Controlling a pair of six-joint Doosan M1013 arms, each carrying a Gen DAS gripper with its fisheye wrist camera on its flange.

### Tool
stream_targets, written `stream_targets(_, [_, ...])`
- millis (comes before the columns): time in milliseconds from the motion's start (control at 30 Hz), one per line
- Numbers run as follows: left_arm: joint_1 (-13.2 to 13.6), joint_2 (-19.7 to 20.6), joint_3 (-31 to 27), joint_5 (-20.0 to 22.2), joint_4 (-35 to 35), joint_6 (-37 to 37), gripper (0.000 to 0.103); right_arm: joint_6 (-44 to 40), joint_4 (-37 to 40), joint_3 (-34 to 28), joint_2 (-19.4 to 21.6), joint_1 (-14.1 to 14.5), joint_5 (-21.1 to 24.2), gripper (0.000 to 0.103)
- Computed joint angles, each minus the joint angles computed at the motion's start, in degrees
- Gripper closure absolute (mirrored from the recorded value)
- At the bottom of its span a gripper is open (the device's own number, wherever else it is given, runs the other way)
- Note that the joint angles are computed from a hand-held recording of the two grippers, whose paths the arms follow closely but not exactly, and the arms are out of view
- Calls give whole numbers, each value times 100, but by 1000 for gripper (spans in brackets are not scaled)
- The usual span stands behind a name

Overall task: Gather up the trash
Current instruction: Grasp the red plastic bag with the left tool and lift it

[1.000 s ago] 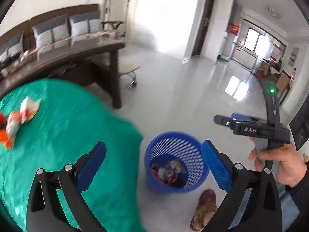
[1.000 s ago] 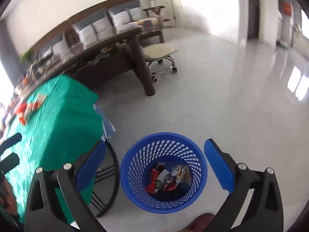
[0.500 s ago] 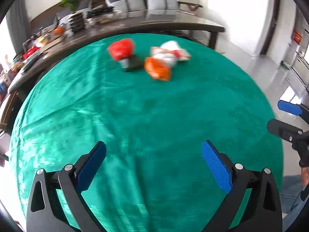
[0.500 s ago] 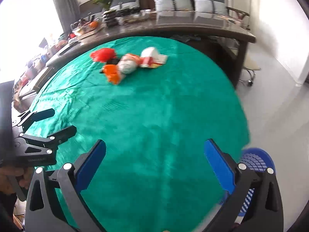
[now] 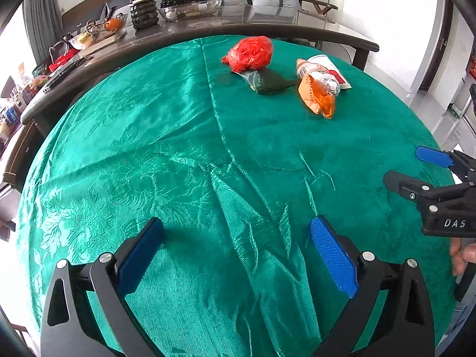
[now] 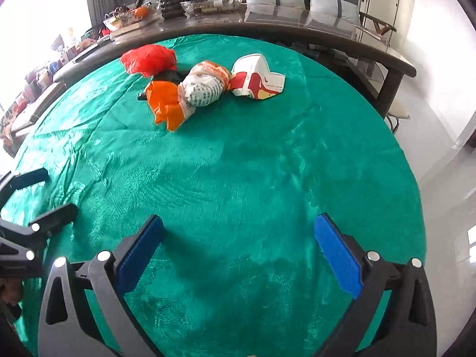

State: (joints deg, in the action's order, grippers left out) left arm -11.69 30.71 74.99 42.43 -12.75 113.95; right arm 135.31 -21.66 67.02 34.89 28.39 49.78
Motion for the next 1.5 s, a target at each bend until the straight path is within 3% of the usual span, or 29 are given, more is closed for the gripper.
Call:
stream_targets(133, [11,202,-422,258,-230,359,5,-1,-16,-21,19,-1,16,5])
stream_targets(300, [40,770,-1771,830,-1001,467,5,-4,-17,-23,20,-4,17,5])
stream_targets(367, [-28,1152,-2520,1202,-826,217,5,-8,-13,-41,33,-5,24,5])
stream_targets(500, [-167,2138,-4313,2532,-330,-425,5,-12,-8,-37,31,-9,18,5])
stream_targets(567, [-193,2446,-4862,2971,-263,-599,5,-11,-8,-35,30,-9,16,5])
stream_targets(633, [-201,2577,-5097,3118,-279,-659,10,-10,-7,-30,27,-10,11,5])
stream_targets(700, [-195,2674,-5277,3267,-333,-669,32,-9,-11,-29,27,-8,13,5])
stream_targets(733, [-186,2709,-5326,3344,-360,-667,37,-8,-10,-31,27,-7,14,5])
stream_targets(767, [-183,2746,-5380,3427,-352,-684,50,-8,-10,-31,27,-7,14,5])
stream_targets(900, [-112,2574,-5003,3136,-509,-712,62,-7,-10,-30,27,-7,13,5])
stream_targets(1067, [33,1806,-3719,2316,-761,-268,62,-4,-12,-25,24,-8,8,5])
stream_targets(1267, [248,719,-1744,1371,-867,471,61,0,-13,-27,25,-5,11,5])
stream_targets(1433, [337,292,-748,809,-823,696,59,7,-15,-25,23,-5,8,5])
stream_targets(1500, [353,186,-508,549,-872,794,54,7,-15,-25,23,-5,8,5])
